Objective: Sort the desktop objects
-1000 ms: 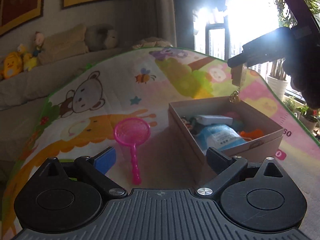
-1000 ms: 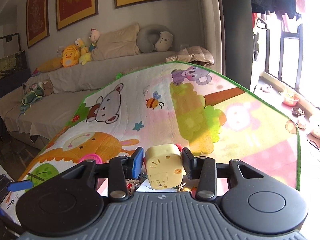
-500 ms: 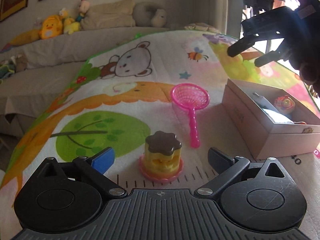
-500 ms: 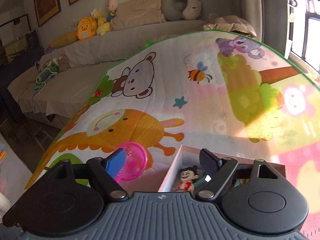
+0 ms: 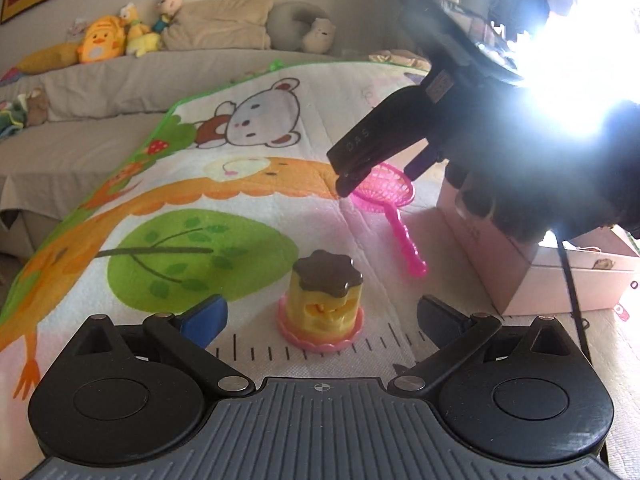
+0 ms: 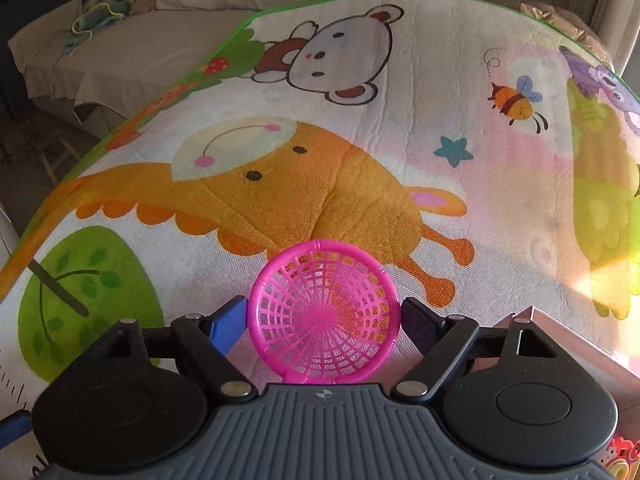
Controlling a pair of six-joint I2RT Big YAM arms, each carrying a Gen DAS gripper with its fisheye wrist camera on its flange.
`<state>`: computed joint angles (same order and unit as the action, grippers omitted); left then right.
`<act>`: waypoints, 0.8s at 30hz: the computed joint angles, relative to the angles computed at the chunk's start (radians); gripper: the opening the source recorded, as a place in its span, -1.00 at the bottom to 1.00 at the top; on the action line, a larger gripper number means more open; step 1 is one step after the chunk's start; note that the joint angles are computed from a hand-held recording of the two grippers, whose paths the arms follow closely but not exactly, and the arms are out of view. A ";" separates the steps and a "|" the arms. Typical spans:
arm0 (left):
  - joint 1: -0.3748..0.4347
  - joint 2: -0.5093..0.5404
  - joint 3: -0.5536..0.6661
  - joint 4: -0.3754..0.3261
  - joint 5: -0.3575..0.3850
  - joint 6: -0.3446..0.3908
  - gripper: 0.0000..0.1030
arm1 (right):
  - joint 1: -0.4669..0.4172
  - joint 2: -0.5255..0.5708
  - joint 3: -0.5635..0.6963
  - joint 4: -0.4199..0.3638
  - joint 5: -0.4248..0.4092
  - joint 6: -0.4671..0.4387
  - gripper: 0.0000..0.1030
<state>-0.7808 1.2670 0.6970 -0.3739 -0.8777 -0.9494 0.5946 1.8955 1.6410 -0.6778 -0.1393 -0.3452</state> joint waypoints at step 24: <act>0.041 0.183 0.221 -0.301 0.018 -0.085 0.39 | -0.472 -0.532 -0.792 0.376 -0.460 0.061 0.95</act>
